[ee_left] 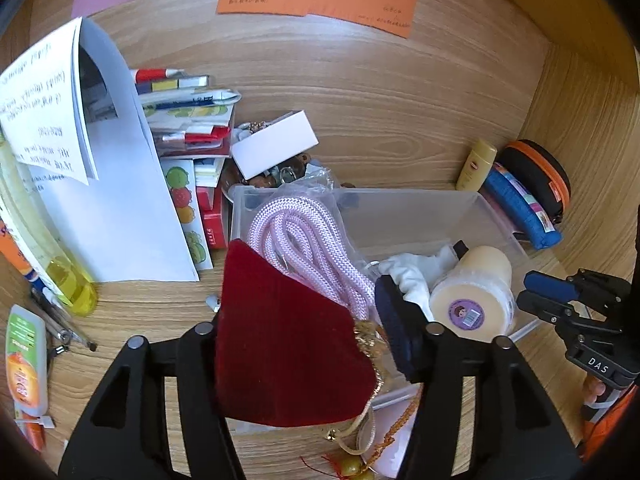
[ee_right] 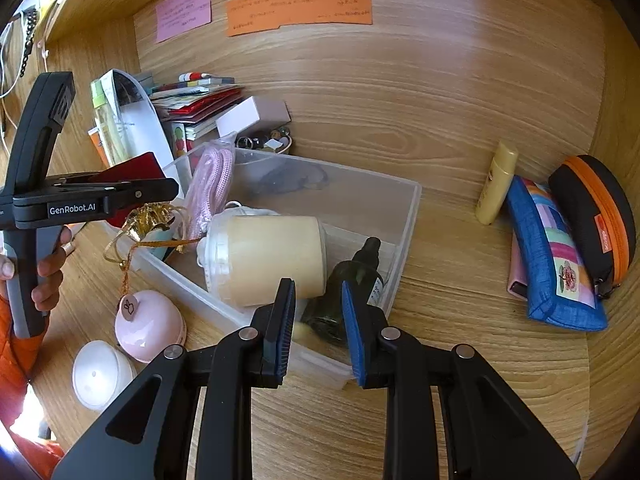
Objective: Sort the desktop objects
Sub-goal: 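Carry the red pouch and beige block over the clear box and release both, then move both tools back toward the white round container and green dotted block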
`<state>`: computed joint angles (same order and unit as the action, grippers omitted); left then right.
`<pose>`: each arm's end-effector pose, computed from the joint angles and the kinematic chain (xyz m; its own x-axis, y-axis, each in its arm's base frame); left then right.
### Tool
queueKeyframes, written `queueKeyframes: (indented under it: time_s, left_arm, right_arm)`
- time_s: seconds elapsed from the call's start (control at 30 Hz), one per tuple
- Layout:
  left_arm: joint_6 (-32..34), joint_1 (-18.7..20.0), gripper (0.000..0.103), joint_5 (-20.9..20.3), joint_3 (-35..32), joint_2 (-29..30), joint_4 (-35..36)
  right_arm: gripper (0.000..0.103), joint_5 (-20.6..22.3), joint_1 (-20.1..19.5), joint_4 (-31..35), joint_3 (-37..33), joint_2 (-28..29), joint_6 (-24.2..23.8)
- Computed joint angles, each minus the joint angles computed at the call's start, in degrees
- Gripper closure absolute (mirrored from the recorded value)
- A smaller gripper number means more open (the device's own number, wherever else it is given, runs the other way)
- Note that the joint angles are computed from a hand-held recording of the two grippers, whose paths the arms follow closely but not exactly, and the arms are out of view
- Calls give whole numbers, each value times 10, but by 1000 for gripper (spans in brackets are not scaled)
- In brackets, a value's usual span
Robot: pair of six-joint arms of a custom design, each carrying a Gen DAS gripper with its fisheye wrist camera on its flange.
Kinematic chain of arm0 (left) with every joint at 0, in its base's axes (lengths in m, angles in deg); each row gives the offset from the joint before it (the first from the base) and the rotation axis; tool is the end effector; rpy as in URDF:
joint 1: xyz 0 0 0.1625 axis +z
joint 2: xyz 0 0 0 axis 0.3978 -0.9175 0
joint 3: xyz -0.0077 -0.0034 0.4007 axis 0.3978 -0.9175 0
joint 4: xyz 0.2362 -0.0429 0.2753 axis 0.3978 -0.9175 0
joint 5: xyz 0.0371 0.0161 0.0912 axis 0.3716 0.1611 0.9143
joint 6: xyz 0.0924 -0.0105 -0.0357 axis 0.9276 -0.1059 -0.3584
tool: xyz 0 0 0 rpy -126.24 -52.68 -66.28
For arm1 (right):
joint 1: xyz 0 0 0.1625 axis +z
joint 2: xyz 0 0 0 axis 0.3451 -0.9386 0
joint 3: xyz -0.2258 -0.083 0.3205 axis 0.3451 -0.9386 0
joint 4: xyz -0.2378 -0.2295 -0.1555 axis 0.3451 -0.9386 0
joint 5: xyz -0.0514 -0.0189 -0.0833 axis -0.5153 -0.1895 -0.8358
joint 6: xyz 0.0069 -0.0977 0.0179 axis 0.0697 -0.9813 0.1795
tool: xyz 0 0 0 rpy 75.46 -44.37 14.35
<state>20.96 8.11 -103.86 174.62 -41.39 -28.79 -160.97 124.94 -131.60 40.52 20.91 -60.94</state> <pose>-0.0514 -0.2755 0.3767 -0.7729 0.2275 -0.5923 0.5601 0.6832 -0.4685 0.4076 -0.2170 -0.0004 -0.7058 -0.2305 0.6699 -0.6259 0.6458 -0.4372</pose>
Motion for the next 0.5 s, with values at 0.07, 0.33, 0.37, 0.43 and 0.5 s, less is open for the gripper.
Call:
queueKeyframes:
  time_s: [0.07, 0.33, 0.37, 0.43, 0.5]
  left_arm:
    - [-16, -13, 43, 5, -4, -7, 25]
    - [-78, -70, 34, 24, -19, -36, 116]
    - [-93, -82, 30, 27, -23, -42, 139]
    - [-117, -103, 27, 35, -29, -50, 170]
    - [-155, -132, 27, 46, -39, -62, 225]
  right_arm:
    - [81, -4, 3, 8, -2, 0, 5]
    - [55, -17, 20, 15, -2, -2, 20]
    - [49, -26, 26, 21, -4, -1, 25]
    - [42, -34, 33, 25, -6, 0, 26]
    - [37, -37, 41, 29, -7, 0, 29]
